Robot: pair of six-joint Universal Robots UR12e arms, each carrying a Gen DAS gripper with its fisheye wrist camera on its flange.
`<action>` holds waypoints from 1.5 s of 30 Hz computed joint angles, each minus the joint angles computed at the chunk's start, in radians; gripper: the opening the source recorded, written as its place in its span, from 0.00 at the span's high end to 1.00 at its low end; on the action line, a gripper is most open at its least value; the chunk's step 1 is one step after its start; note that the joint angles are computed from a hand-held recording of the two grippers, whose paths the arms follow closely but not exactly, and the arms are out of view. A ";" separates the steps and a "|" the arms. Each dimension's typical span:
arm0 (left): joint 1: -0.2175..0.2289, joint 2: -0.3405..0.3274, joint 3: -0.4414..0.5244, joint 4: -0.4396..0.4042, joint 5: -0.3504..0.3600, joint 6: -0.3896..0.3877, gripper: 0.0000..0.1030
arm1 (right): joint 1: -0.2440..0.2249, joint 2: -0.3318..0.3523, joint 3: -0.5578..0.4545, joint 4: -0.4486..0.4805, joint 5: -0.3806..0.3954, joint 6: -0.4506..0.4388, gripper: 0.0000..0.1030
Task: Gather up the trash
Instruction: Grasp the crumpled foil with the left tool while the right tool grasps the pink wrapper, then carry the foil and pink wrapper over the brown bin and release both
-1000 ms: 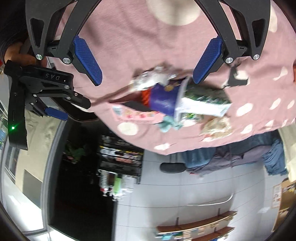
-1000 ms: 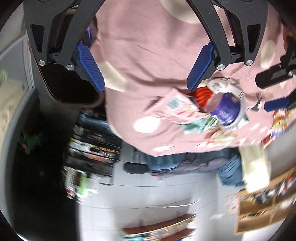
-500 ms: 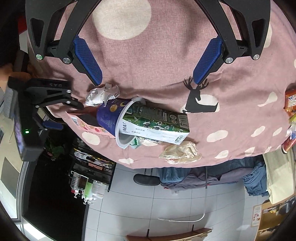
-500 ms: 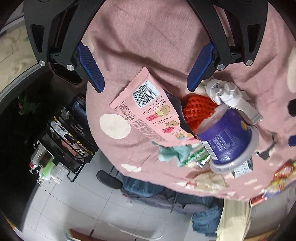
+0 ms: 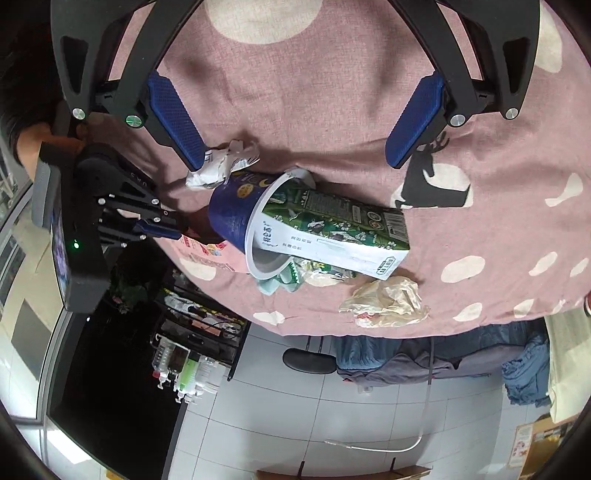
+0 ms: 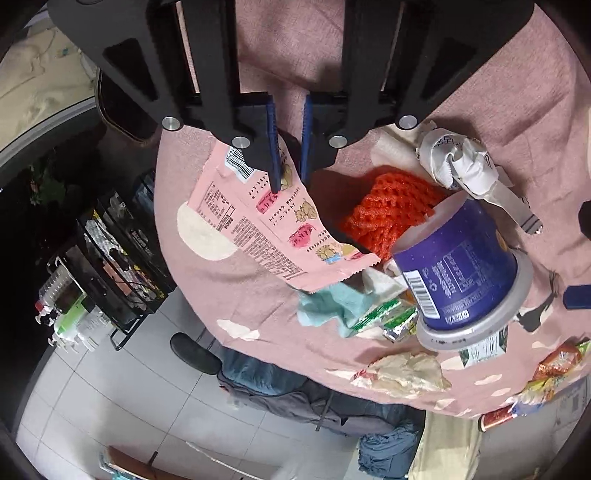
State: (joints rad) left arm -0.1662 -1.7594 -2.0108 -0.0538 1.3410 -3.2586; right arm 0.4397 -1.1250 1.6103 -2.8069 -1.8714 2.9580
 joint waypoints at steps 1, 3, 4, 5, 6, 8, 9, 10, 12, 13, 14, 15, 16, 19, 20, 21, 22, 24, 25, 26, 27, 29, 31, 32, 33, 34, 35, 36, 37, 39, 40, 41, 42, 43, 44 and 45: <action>0.000 -0.002 0.002 -0.002 -0.009 -0.002 0.06 | -0.001 -0.003 0.005 -0.012 0.004 0.009 0.94; -0.002 -0.003 0.006 -0.008 -0.021 0.011 0.08 | -0.004 -0.012 0.018 -0.041 0.011 0.029 0.96; -0.005 -0.003 0.008 -0.013 -0.031 0.023 0.09 | -0.004 -0.017 0.023 -0.053 0.013 0.040 0.97; -0.008 -0.004 0.011 -0.016 -0.043 0.033 0.09 | -0.005 -0.021 0.029 -0.065 0.017 0.051 0.97; -0.012 -0.005 0.015 -0.021 -0.052 0.042 0.09 | -0.006 -0.027 0.036 -0.078 0.021 0.064 0.97; -0.020 -0.010 0.026 -0.045 -0.061 0.067 0.12 | -0.008 -0.035 0.046 -0.096 0.030 0.083 0.98; -0.025 -0.013 0.032 -0.057 -0.060 0.077 0.14 | -0.009 -0.040 0.053 -0.109 0.034 0.093 0.98; -0.030 -0.019 0.042 -0.076 -0.056 0.089 0.18 | -0.009 -0.044 0.059 -0.117 0.037 0.100 0.98; -0.033 -0.029 0.057 -0.113 -0.060 0.099 0.23 | -0.010 -0.055 0.073 -0.136 0.042 0.116 0.98; -0.032 -0.034 0.066 -0.135 -0.070 0.098 0.26 | -0.010 -0.060 0.078 -0.143 0.043 0.123 0.98; -0.032 -0.039 0.074 -0.154 -0.076 0.094 0.27 | -0.010 -0.066 0.086 -0.153 0.044 0.130 0.98; -0.033 -0.044 0.081 -0.166 -0.073 0.087 0.28 | -0.011 -0.071 0.092 -0.158 0.045 0.133 0.98; -0.032 -0.048 0.087 -0.175 -0.074 0.084 0.31 | -0.012 -0.076 0.098 -0.164 0.045 0.136 0.98; -0.032 -0.054 0.100 -0.202 -0.082 0.092 0.47 | -0.014 -0.092 0.120 -0.185 0.053 0.158 0.98; -0.035 -0.055 0.103 -0.211 -0.072 0.097 0.57 | -0.015 -0.096 0.126 -0.190 0.054 0.164 0.98; -0.038 -0.055 0.105 -0.217 -0.065 0.103 0.62 | -0.016 -0.101 0.132 -0.194 0.054 0.171 0.98; -0.040 -0.054 0.106 -0.222 -0.062 0.111 0.68 | -0.018 -0.106 0.139 -0.200 0.056 0.176 0.98; -0.043 -0.053 0.105 -0.222 -0.059 0.117 0.73 | -0.022 -0.115 0.153 -0.210 0.060 0.191 0.98; -0.044 -0.052 0.103 -0.220 -0.055 0.115 0.76 | -0.022 -0.117 0.157 -0.213 0.059 0.197 0.98; -0.045 -0.051 0.101 -0.217 -0.048 0.109 0.83 | -0.023 -0.120 0.162 -0.216 0.057 0.204 0.98; -0.045 -0.049 0.099 -0.212 -0.048 0.105 0.84 | -0.023 -0.124 0.168 -0.220 0.055 0.212 0.98; -0.040 -0.044 0.091 -0.197 -0.061 0.094 0.89 | -0.026 -0.130 0.178 -0.228 0.054 0.224 0.98; -0.041 -0.039 0.083 -0.180 -0.063 0.086 0.95 | -0.028 -0.136 0.188 -0.236 0.054 0.234 0.98; -0.042 -0.035 0.077 -0.163 -0.055 0.084 0.95 | -0.029 -0.139 0.194 -0.241 0.054 0.238 0.98; -0.045 -0.033 0.072 -0.146 -0.042 0.084 0.96 | -0.030 -0.142 0.199 -0.246 0.052 0.242 0.98; -0.047 -0.033 0.073 -0.135 -0.035 0.086 0.96 | -0.032 -0.145 0.205 -0.252 0.051 0.246 0.98; -0.049 -0.030 0.068 -0.118 -0.032 0.092 0.96 | -0.033 -0.147 0.208 -0.254 0.051 0.250 0.98; -0.052 -0.028 0.066 -0.110 -0.030 0.095 0.97 | -0.034 -0.150 0.213 -0.257 0.049 0.254 0.98; -0.054 -0.025 0.063 -0.101 -0.027 0.096 0.97 | -0.034 -0.152 0.217 -0.262 0.046 0.259 0.98; -0.056 -0.020 0.057 -0.078 -0.037 0.093 0.97 | -0.036 -0.158 0.227 -0.272 0.045 0.269 0.98; -0.057 -0.018 0.056 -0.066 -0.041 0.091 0.97 | -0.038 -0.161 0.233 -0.277 0.043 0.273 0.98; -0.059 -0.016 0.056 -0.054 -0.042 0.091 0.97 | -0.037 -0.163 0.236 -0.280 0.038 0.277 0.98; -0.062 -0.015 0.056 -0.044 -0.045 0.091 0.97 | -0.037 -0.167 0.241 -0.285 0.031 0.282 0.98; -0.064 -0.015 0.056 -0.035 -0.048 0.091 0.97 | -0.038 -0.171 0.247 -0.290 0.026 0.287 0.98; -0.067 -0.014 0.057 -0.024 -0.053 0.090 0.97 | -0.039 -0.175 0.253 -0.296 0.021 0.293 0.98; -0.067 -0.015 0.058 -0.015 -0.059 0.091 0.97 | -0.040 -0.179 0.258 -0.301 0.017 0.296 0.98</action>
State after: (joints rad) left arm -0.2336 -1.7742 -1.9528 -0.0692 1.2821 -3.1672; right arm 0.3993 -1.3039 1.8681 -3.1080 -1.8546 3.2541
